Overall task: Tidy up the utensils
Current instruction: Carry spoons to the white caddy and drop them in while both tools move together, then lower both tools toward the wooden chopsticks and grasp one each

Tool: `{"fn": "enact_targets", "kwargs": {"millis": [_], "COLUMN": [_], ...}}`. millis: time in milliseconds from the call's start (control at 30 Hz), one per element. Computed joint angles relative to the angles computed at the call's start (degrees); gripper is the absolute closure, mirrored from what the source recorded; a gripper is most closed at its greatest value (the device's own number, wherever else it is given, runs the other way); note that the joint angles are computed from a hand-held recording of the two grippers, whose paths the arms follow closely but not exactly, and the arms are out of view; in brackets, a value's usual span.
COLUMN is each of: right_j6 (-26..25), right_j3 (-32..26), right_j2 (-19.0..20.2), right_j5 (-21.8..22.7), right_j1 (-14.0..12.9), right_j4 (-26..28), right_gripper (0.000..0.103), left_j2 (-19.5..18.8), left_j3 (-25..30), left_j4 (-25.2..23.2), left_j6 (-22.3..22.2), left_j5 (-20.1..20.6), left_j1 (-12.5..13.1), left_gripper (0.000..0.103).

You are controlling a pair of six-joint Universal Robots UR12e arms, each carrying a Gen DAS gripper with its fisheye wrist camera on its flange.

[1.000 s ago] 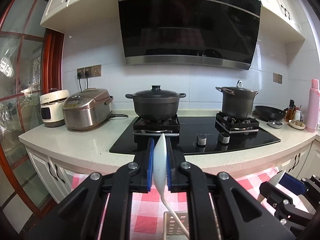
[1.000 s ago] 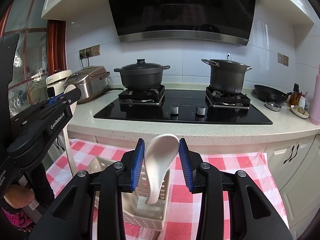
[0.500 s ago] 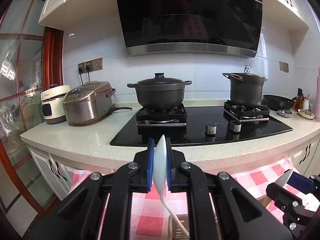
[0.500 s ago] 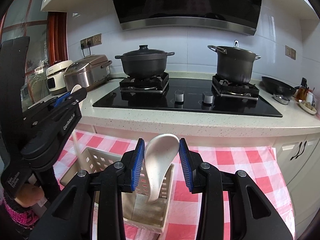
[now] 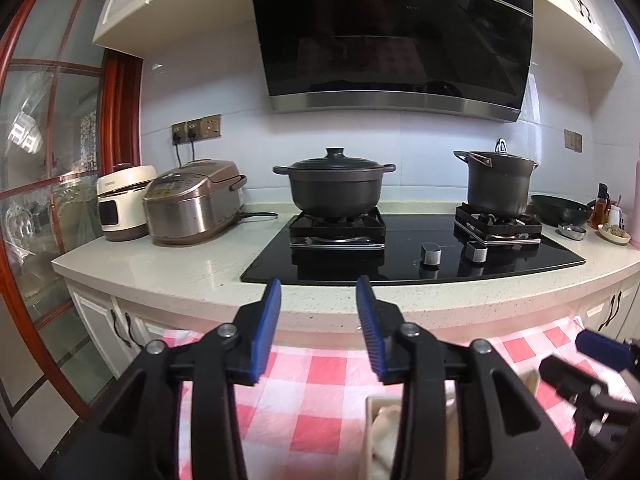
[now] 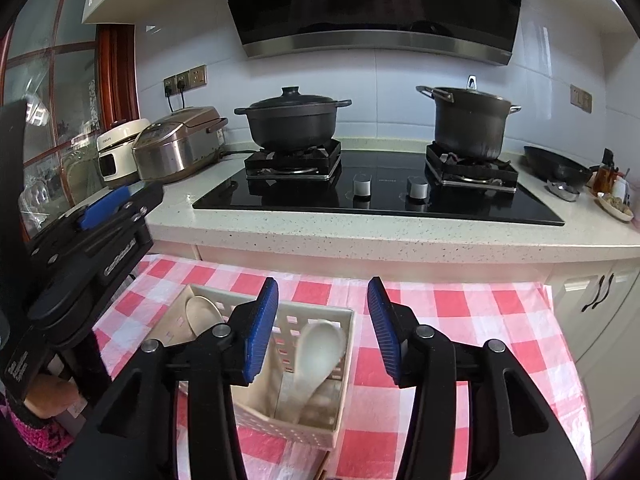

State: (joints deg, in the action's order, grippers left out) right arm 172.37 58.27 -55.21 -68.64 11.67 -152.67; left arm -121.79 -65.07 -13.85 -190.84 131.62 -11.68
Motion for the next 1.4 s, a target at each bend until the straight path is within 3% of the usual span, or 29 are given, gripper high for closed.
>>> {"fn": "enact_targets", "kwargs": {"millis": [67, 300, 433, 633, 967, 1300, 1400], "right_j6": [0.0, -0.2, -0.3, -0.2, 0.9, -1.1, -1.1], "right_j3": [1.7, 10.9, 17.2, 24.7, 31.7, 33.3, 33.3], "right_j2": [-1.2, -6.6, -9.6, -12.9, -15.8, -16.3, -16.3], "right_j5": [0.1, 0.0, -0.5, -1.3, -3.3, -3.5, -3.3], "right_j1": [-0.2, -1.0, -1.6, -2.1, -2.3, -2.0, -2.1], "right_j4": [-1.1, -4.4, -4.9, -5.7, -6.1, -6.3, -6.0], "right_gripper": [0.057, 0.055, 0.055, 0.055, 0.055, 0.055, 0.055], "left_j2": [1.5, 7.4, 10.9, 15.1, 18.9, 18.3, 18.1], "left_j3": [-2.3, -12.2, -18.0, -24.7, -30.7, -30.4, -30.2], "left_j4": [0.3, 0.2, -2.4, -6.7, -18.0, -23.6, -23.7], "left_j6": [-0.9, -3.8, -7.2, -10.7, -20.2, -22.3, -22.2], "left_j5": [0.1, -0.6, -1.7, -4.5, -12.1, -19.7, -20.1], "left_j1": [-0.2, -1.3, -1.9, -2.3, -1.4, 0.6, 1.0], "left_gripper": [0.059, 0.027, 0.015, 0.007, 0.007, 0.037, 0.037]}}
